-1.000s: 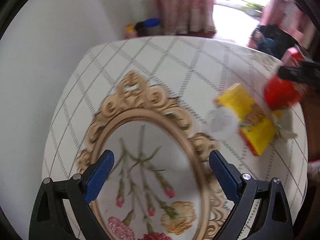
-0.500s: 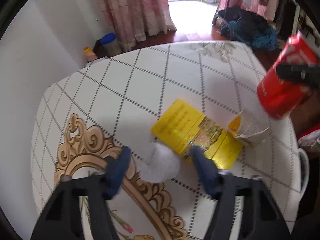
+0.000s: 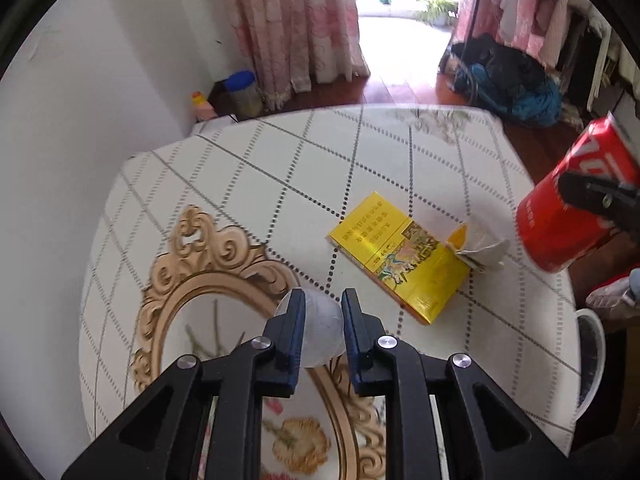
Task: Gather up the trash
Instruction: 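Carry the Coke can over the bin and open the right gripper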
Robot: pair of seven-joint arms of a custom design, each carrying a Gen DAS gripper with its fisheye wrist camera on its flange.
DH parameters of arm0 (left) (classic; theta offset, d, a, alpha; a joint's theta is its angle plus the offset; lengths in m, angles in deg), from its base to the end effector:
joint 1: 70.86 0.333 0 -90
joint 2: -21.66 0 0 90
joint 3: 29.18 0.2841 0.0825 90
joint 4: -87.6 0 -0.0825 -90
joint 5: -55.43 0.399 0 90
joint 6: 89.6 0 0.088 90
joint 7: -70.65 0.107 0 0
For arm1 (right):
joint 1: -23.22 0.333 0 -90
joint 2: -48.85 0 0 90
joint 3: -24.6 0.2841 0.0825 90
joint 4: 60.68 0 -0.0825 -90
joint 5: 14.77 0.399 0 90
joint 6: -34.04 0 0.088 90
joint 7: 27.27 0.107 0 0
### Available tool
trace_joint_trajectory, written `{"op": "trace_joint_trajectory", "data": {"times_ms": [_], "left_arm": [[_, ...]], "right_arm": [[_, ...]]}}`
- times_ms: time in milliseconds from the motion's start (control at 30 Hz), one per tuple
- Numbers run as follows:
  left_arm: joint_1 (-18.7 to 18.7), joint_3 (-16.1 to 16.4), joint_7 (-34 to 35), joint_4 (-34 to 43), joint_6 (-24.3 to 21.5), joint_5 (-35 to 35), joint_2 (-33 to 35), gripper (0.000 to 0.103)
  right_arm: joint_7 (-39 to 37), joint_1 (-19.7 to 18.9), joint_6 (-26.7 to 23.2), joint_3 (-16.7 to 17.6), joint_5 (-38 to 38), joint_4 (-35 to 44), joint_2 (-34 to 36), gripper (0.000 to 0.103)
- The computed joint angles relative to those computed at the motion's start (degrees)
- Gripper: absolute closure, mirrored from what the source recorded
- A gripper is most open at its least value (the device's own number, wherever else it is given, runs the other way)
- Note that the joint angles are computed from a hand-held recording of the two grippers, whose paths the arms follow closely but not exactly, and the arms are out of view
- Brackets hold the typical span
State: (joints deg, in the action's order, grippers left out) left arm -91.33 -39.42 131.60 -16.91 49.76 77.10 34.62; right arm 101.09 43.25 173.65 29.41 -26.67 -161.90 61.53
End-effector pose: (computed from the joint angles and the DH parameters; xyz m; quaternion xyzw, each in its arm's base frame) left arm 0.5691 -0.3295 0.4164 -0.5944 0.7707 -0.1500 0.1738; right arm 0.6067 0.2765 0.4481 -0.6469 0.7257 -0.1238 0.1989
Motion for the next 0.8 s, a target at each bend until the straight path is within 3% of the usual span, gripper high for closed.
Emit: {"op": "trace_joint_trajectory", "data": {"times_ms": [300,467,633,800], "left_arm": [[1.64,-2.93,-3.27,-8.66,3.37,-0.87,-13.36,0.088],[1.87,-5.94,-3.25,-9.64,4.83,-2.79,-17.96,0.088],[0.02,-8.75,-0.99,-7.61,6.32,-6.68,-18.49,0.088],[-3.97,-11.08,0.43,-2.89,7.10,-8.26,-13.70,0.088]], "right_arm": [[2.66,0.47,2.51,0.93,-0.78,-10.21,-12.01,0.035],[5.54,-0.54,3.30,1.02,-1.37,-19.02,-23.17,0.035],[7.47,-2.56,1.83,0.79,-1.83,-28.28,-36.40,0.035],[8.30,-5.11,-3.44,0.06,-2.28,-38.42,-51.31,0.035]]}}
